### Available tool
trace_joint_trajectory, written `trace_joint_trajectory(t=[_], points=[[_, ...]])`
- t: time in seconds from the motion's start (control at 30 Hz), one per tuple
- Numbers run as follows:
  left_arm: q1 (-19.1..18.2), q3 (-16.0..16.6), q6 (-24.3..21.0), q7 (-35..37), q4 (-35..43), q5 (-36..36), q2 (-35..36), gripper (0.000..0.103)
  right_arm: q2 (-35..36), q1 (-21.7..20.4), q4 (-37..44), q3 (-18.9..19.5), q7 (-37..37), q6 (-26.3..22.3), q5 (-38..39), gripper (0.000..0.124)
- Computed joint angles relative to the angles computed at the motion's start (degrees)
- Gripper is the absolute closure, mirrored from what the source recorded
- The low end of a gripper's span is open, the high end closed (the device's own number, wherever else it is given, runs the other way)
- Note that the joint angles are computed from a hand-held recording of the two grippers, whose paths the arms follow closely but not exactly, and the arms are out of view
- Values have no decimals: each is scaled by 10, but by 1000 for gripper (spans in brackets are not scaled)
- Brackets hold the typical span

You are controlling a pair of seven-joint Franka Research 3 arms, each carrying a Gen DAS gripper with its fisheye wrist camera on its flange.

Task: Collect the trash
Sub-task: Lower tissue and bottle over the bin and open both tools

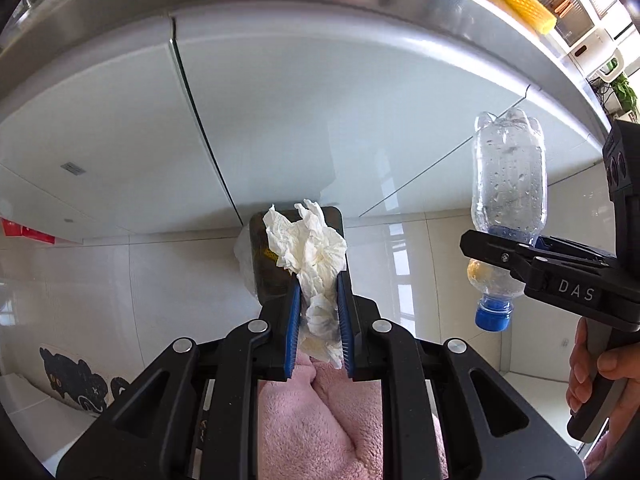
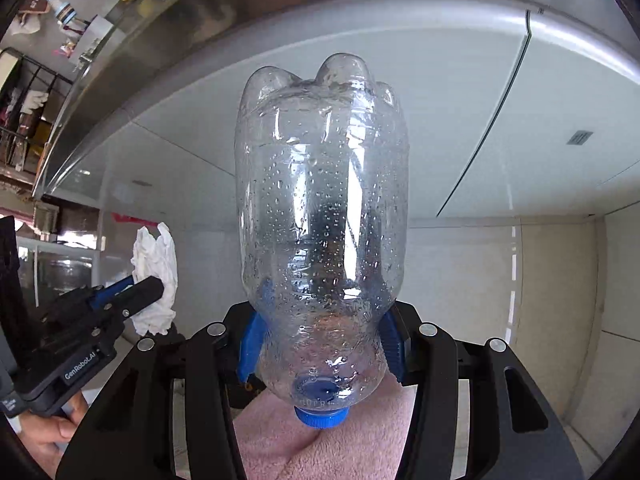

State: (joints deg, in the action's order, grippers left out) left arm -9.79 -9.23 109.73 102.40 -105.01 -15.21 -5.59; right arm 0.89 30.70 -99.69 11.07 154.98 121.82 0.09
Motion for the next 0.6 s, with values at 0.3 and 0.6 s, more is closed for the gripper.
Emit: trace_joint_trajectory(t=[0.3, 0.6], points=[[5, -8, 19, 23, -34, 7, 58, 87, 73, 8, -5, -11, 22, 51, 28, 73], [9, -25, 35, 39, -29, 9, 114, 86, 150, 15, 37, -31, 10, 57, 55, 73]])
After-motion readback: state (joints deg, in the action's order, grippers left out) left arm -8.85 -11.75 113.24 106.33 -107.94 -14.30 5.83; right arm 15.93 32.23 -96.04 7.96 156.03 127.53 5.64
